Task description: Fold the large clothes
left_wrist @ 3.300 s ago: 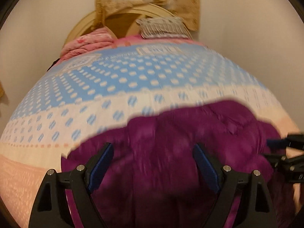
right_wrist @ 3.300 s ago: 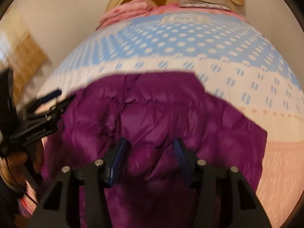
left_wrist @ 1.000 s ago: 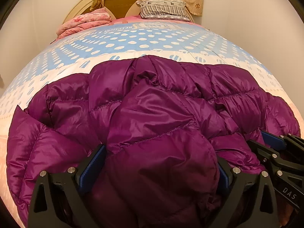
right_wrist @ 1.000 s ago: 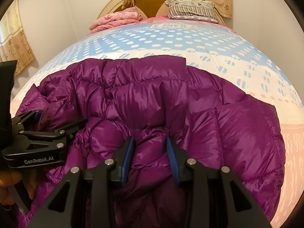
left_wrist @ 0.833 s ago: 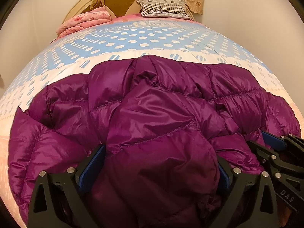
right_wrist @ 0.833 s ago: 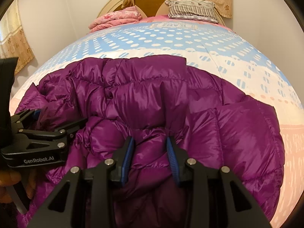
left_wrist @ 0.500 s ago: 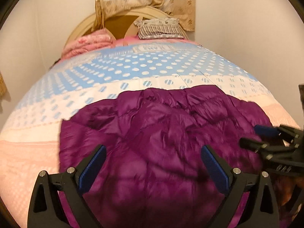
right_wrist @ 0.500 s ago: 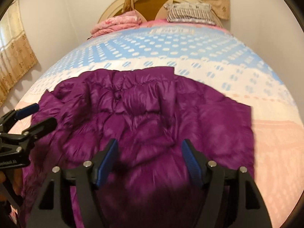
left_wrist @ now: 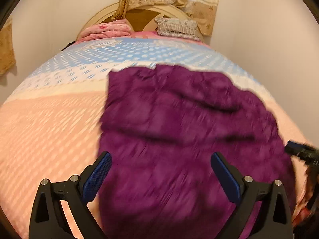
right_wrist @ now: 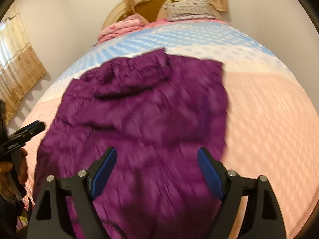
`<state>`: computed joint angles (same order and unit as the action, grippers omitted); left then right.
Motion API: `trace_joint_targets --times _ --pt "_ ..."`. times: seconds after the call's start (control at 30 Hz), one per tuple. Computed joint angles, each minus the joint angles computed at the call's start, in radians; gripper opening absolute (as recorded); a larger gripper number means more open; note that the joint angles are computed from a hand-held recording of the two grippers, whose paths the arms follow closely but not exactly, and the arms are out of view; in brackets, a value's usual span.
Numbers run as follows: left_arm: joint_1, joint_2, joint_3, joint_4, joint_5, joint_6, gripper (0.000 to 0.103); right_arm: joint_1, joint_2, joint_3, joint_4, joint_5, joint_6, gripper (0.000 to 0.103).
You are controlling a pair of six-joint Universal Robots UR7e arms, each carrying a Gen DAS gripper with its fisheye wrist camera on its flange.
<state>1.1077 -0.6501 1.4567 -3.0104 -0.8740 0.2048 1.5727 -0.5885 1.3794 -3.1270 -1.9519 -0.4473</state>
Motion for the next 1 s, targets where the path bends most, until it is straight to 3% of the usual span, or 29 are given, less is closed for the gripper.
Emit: trace_joint_targets --times 0.13,0.53,0.83,0.9,1.0 --pt "-0.007 -0.034 0.131 -0.132 0.108 0.066 0.1 -0.013 -0.03 0.106 -0.088 -0.028 0.007 0.087" --pt "-0.003 -0.125 0.315 -0.142 0.128 -0.017 0.1 -0.045 -0.091 0.341 -0.284 -0.061 0.001 0.087" --pt "-0.03 -0.14 0.395 -0.176 0.162 -0.031 0.099 -0.057 -0.116 0.435 -0.327 -0.05 -0.003 0.087" --pt "-0.033 -0.145 0.411 -0.172 0.158 -0.031 0.096 -0.063 -0.127 0.451 -0.291 -0.03 0.015 0.087" --pt "-0.039 -0.158 0.434 -0.154 0.148 -0.046 0.079 -0.071 -0.138 0.465 -0.26 -0.008 0.016 0.079"
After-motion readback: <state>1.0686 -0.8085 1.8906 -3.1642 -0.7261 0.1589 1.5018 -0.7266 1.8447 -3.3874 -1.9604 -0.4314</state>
